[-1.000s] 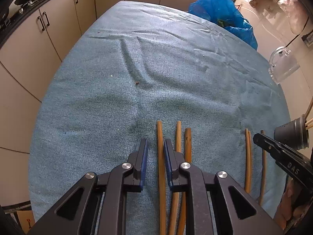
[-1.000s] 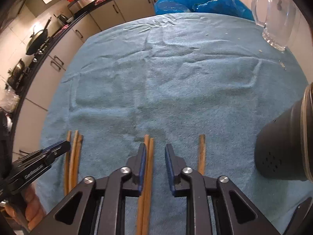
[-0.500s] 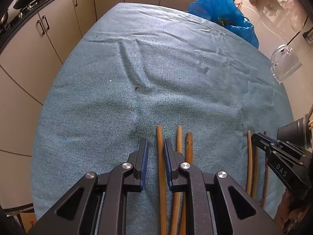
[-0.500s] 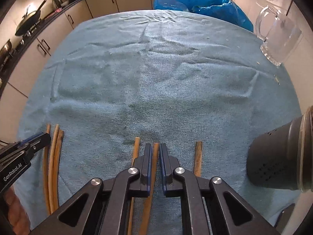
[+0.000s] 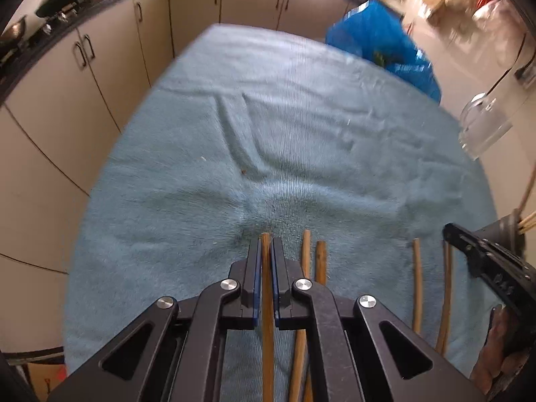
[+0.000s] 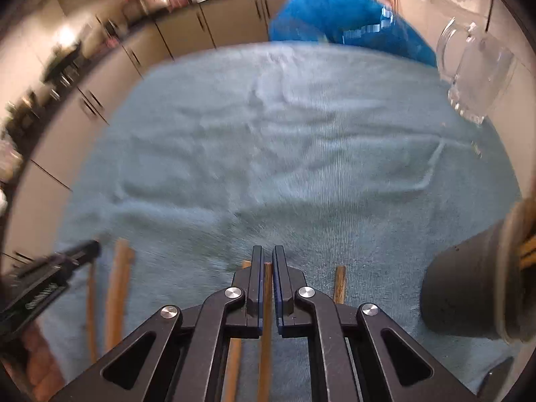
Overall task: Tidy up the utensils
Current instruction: 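Lift the chopstick with the left tool and carry it to the holder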
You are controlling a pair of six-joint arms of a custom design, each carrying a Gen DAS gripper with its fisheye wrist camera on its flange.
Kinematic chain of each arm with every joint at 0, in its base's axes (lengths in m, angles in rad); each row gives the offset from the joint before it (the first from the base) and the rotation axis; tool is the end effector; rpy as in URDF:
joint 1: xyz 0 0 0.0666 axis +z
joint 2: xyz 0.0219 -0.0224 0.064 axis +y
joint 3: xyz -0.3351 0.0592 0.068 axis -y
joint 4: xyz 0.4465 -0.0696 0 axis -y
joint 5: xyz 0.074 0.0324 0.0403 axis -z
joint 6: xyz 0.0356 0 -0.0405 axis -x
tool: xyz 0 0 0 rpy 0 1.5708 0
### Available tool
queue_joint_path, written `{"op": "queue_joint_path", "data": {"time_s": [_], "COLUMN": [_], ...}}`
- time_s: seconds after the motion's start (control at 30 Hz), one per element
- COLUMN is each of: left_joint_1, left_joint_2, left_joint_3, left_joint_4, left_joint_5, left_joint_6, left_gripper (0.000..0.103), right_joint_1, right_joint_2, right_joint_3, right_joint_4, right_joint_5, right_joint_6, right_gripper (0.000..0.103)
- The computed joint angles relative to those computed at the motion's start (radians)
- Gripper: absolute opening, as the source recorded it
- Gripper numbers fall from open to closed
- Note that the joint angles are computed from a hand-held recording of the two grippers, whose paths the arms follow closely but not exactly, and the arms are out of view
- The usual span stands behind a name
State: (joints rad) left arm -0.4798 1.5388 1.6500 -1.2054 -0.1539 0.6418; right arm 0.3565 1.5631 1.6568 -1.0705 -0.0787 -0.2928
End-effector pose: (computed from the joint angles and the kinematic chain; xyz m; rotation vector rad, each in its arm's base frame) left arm 0.5105 -0.2599 0.4201 -0.2642 2.6403 -0.1695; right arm 0.5549 0.2092 0.4171 -0.1133 2.5790 0.3483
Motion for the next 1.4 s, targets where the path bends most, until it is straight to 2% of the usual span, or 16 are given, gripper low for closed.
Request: {"op": "queue_joint_path", "data": {"time_s": [0.1,0.27,0.37,0.5,0.67,0.83,1.0,1.4], "left_joint_1": [-0.024,-0.091,-0.138,-0.212,-0.278,-0.312,-0.320,-0.328], "left_joint_2": [-0.082,-0.185,-0.233,-0.284,-0.327,-0.337,-0.335,-0.350], "left_joint_3": [-0.049,-0.093,-0.117,-0.137,-0.149,-0.138,-0.122,-0.105], "left_joint_4": [0.053,0.096,0.108,0.111,0.093,0.051,0.027,0.045], "left_joint_5": [-0.031,-0.154,-0.204,-0.311,-0.411,-0.471,-0.464,-0.435], "left_joint_6": [0.016,0.015,0.023,0.027,0.049,0.084,0.095,0.074], "left_gripper": [0.005,0.005,0.005,0.005,0.005,0.005,0.005,0.005], "right_joint_1": [-0.007,-0.004,0.025,0.046,0.061,0.058,0.052,0.049], "right_joint_2": [-0.120,-0.358,-0.466,-0.583,-0.691,-0.741,-0.769,-0.779], "right_joint_3": [-0.103,-0.309,-0.397,-0.489,-0.560,-0.590,-0.601,-0.602], "right_joint_4": [0.116,0.327,0.402,0.463,0.490,0.496,0.485,0.492], "right_joint_5": [-0.030,-0.053,0.005,0.033,0.051,0.047,0.047,0.054], "right_joint_6": [-0.005,-0.005,0.010,0.027,0.044,0.040,0.022,0.016], "right_gripper": [0.005,0.005,0.005,0.005,0.005,0.005,0.005,0.005]}}
